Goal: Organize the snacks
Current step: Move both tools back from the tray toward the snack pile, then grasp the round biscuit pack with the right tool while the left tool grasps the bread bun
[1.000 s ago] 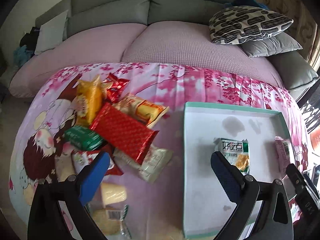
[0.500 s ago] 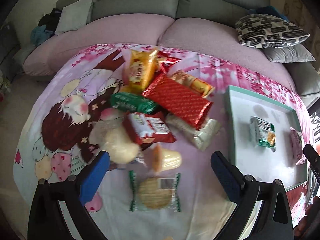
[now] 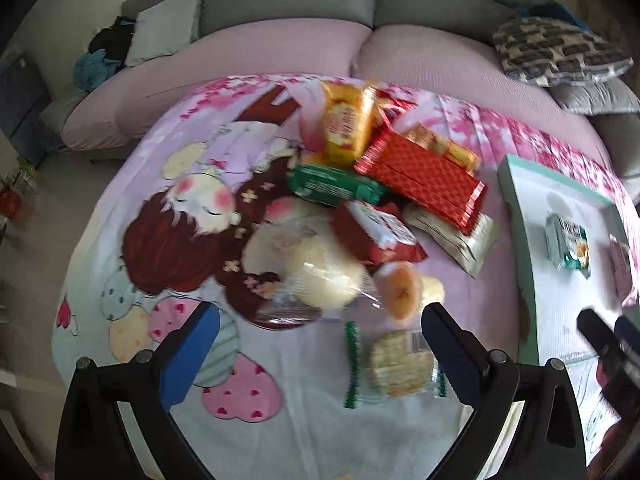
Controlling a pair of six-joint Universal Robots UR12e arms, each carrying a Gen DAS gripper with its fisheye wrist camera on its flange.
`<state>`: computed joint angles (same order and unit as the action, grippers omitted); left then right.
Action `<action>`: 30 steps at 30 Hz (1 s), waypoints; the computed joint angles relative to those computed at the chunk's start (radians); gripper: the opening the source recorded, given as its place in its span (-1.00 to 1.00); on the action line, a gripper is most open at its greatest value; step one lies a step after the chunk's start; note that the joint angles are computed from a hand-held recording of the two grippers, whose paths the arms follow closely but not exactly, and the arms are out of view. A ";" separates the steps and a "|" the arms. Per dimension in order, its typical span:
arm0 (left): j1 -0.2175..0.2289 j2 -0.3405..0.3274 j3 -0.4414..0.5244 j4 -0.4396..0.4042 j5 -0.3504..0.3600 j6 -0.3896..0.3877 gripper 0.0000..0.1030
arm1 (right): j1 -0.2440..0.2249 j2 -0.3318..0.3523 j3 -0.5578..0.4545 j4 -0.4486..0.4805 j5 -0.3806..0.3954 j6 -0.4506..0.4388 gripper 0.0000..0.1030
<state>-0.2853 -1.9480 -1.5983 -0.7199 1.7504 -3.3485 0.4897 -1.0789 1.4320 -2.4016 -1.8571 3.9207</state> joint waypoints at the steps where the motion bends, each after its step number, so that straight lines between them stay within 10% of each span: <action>1: 0.003 0.002 -0.001 -0.004 0.006 -0.010 0.96 | 0.005 0.007 -0.011 0.003 0.002 -0.011 1.00; 30: 0.063 -0.032 0.019 -0.171 -0.049 -0.024 0.96 | 0.070 0.174 -0.230 0.130 0.187 -0.200 1.00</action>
<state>-0.2223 -1.9799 -1.5795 -0.8913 1.7014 -3.3728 0.5597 -0.9045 1.2021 -2.2715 -1.6697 3.7211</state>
